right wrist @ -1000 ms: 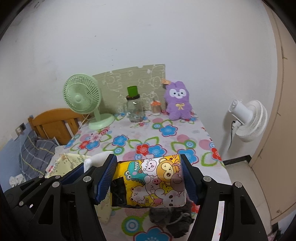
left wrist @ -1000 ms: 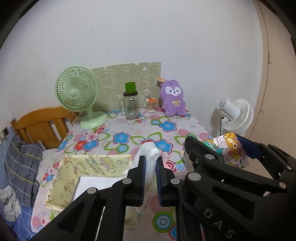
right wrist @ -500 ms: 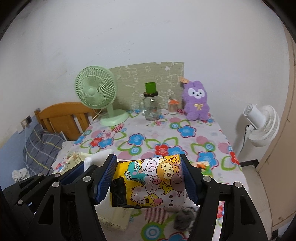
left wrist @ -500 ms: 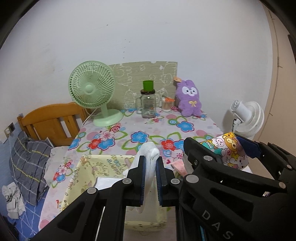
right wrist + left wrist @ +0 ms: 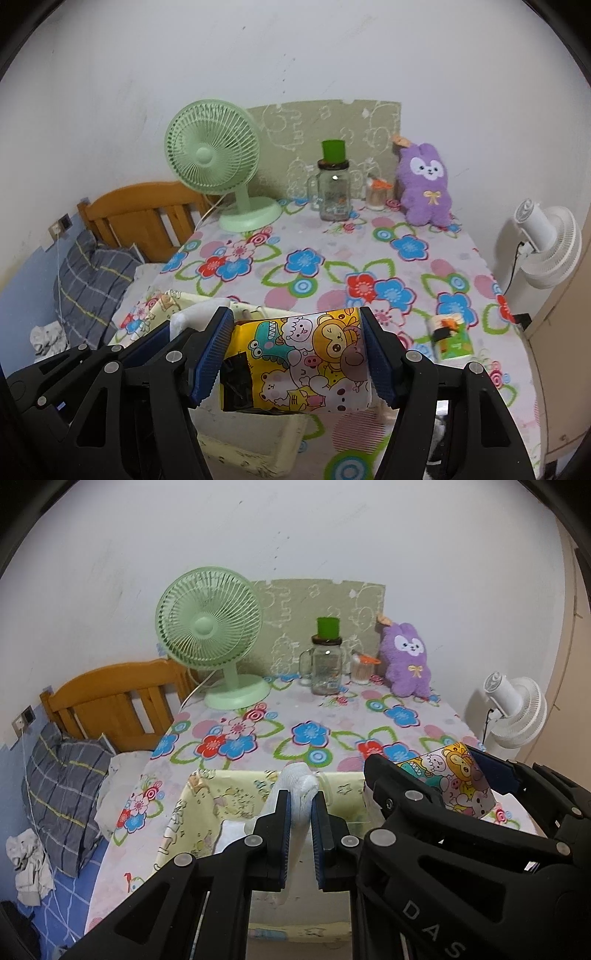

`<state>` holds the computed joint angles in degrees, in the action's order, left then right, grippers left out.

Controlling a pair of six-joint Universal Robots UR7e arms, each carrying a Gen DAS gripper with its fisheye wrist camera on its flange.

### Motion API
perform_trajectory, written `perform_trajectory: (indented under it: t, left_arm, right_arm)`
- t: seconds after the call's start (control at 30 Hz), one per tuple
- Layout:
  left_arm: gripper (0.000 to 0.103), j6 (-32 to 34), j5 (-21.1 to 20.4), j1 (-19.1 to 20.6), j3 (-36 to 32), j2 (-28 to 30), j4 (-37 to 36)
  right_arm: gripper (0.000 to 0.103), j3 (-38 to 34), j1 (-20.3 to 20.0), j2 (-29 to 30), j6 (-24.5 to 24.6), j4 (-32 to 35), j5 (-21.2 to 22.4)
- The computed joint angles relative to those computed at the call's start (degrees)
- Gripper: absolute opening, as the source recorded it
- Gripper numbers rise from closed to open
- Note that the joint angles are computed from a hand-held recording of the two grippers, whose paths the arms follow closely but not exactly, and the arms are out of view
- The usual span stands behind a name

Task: Organize soft objects
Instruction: 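Lift the yellow pouch with the right tool and carry it toward the fabric box, then lower the yellow pouch into the fabric box and open the right tool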

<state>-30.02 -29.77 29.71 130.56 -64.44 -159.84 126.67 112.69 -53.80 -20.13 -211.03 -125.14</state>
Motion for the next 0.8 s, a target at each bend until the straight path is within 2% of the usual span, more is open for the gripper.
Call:
perform_trajectory:
  t: [0.33,0.63,0.8]
  left_arm:
    - [0.008,-0.98,-1.06,4.13,0.18,-1.77,2.52]
    - [0.011,-1.37,-3.53,7.63,-0.48,-2.06,5.04]
    - [0.012,-1.62,-5.27,9.37,-1.37,-1.50,6.69]
  right_arm:
    - [0.070,-3.40,-0.09,4.09,1.88,4.12,0.34]
    - [0.070,-5.62,-1.37,6.66,4.27,8.27,0.91]
    - [0.070,-6.70,-2.19,8.14,3.71,8.54,0.70]
